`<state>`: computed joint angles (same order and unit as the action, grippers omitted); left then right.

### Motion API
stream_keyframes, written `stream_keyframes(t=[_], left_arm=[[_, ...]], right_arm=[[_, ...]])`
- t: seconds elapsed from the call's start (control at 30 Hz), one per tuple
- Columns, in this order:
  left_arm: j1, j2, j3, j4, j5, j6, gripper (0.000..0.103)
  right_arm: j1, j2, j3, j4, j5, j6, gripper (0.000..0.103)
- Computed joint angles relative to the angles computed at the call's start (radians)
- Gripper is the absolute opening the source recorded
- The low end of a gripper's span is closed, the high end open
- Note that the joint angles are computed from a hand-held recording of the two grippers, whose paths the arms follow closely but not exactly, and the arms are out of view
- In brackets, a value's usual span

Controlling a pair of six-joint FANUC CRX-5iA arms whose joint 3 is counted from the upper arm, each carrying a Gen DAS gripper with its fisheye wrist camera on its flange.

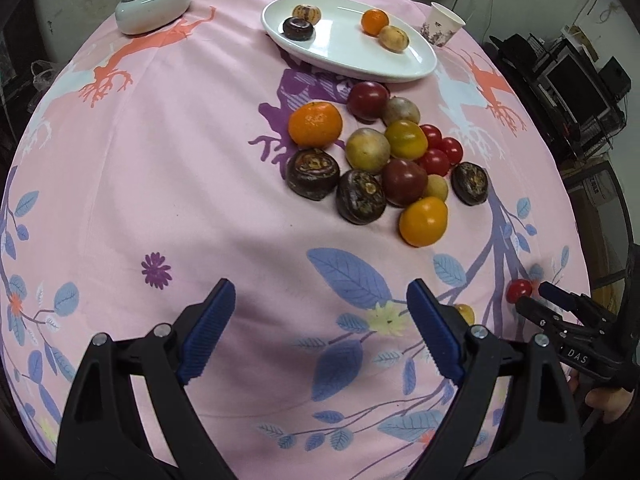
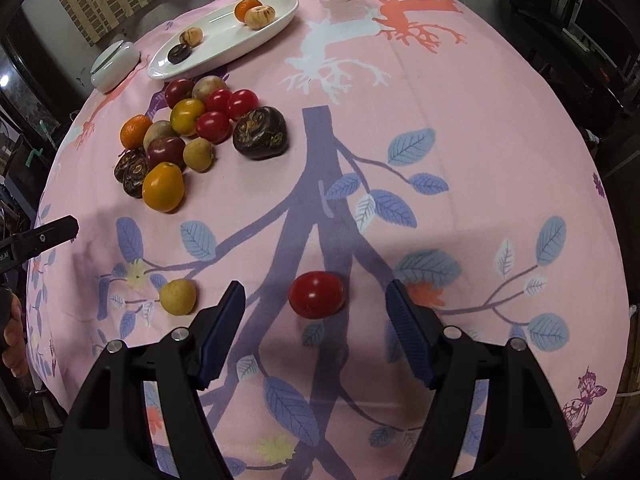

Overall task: Organize fruits
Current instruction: 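Grasp a red tomato with the right gripper while the left gripper grasps a small yellow fruit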

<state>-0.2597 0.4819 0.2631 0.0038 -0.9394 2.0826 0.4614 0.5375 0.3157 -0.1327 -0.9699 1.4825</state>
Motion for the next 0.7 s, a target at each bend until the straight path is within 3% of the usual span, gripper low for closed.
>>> stream_keyframes(t=[0.2,0.27,0.43,0.53,0.7], left_arm=[[-0.018,0.013,0.007,0.020,-0.012,-0.024,0.090],[-0.024,0.016,0.005,0.029,-0.009,-0.031,0.090],[-0.046,0.035,0.023,0.049,-0.012,-0.075,0.090],[-0.057,0.052,0.035,0.070,-0.013,-0.100,0.090],[-0.077,0.087,0.074,0.088,-0.020,-0.132,0.090]], right_arm=[[0.009,-0.010,-0.035,0.015,0.013,0.006,0.067],[0.008,-0.007,-0.031,0.001,0.006,0.023,0.051],[0.001,0.005,-0.021,-0.026,0.010,0.039,0.042],[-0.004,0.003,-0.026,-0.028,0.026,0.040,0.030],[-0.026,-0.007,-0.029,-0.051,0.024,0.035,0.029]])
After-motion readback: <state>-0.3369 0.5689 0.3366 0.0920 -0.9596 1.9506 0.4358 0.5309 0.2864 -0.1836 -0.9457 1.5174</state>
